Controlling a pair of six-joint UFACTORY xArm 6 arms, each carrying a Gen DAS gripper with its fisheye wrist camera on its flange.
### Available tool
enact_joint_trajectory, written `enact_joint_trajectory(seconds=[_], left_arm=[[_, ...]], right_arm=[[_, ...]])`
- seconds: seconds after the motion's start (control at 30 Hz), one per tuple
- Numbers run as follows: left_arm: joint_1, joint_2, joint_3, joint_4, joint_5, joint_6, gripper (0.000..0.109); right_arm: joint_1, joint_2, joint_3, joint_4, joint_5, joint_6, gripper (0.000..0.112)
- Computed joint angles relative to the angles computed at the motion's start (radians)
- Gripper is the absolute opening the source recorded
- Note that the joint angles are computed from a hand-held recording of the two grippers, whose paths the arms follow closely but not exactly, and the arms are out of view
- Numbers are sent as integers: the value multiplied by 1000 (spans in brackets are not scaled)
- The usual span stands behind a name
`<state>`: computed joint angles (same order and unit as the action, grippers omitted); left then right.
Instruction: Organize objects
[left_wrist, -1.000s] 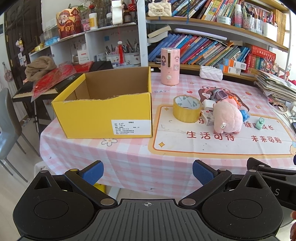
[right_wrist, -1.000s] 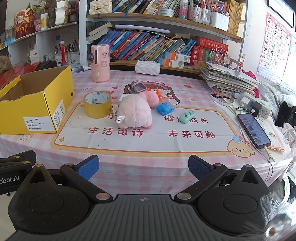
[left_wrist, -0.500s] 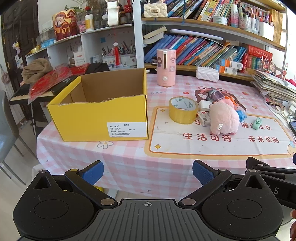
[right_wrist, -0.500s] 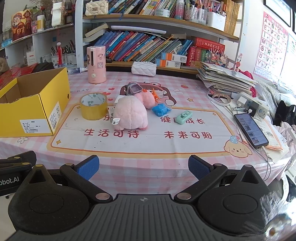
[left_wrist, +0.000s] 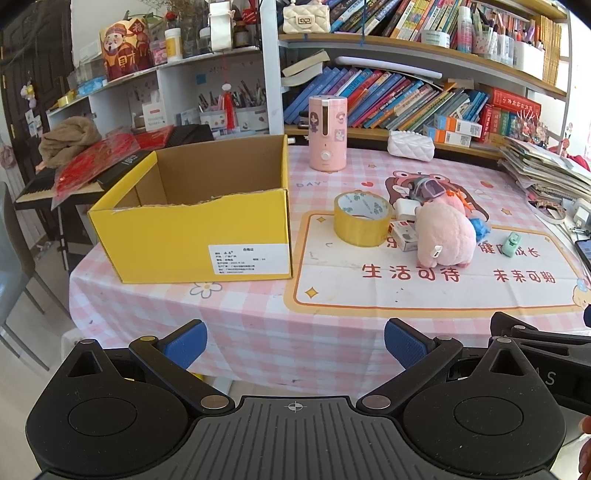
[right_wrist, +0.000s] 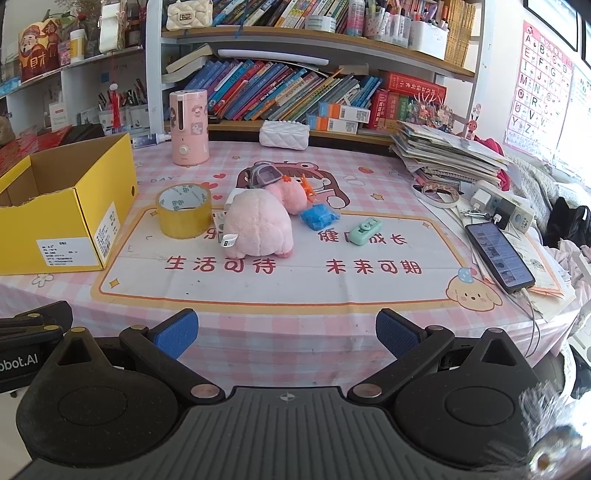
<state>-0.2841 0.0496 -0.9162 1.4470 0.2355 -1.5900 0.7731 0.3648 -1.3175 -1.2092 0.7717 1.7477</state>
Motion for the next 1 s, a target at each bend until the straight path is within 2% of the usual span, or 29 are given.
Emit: enact_joint_trajectory(seconds=[0.63,1.0], left_arm=[[-30,115,-132,-110,36,77,103],[-92,245,-288,-263,72,180,103]], right_arm=[[-86,41,-56,29,-80,-106,103],[-192,44,-51,36,-167,-171,103]])
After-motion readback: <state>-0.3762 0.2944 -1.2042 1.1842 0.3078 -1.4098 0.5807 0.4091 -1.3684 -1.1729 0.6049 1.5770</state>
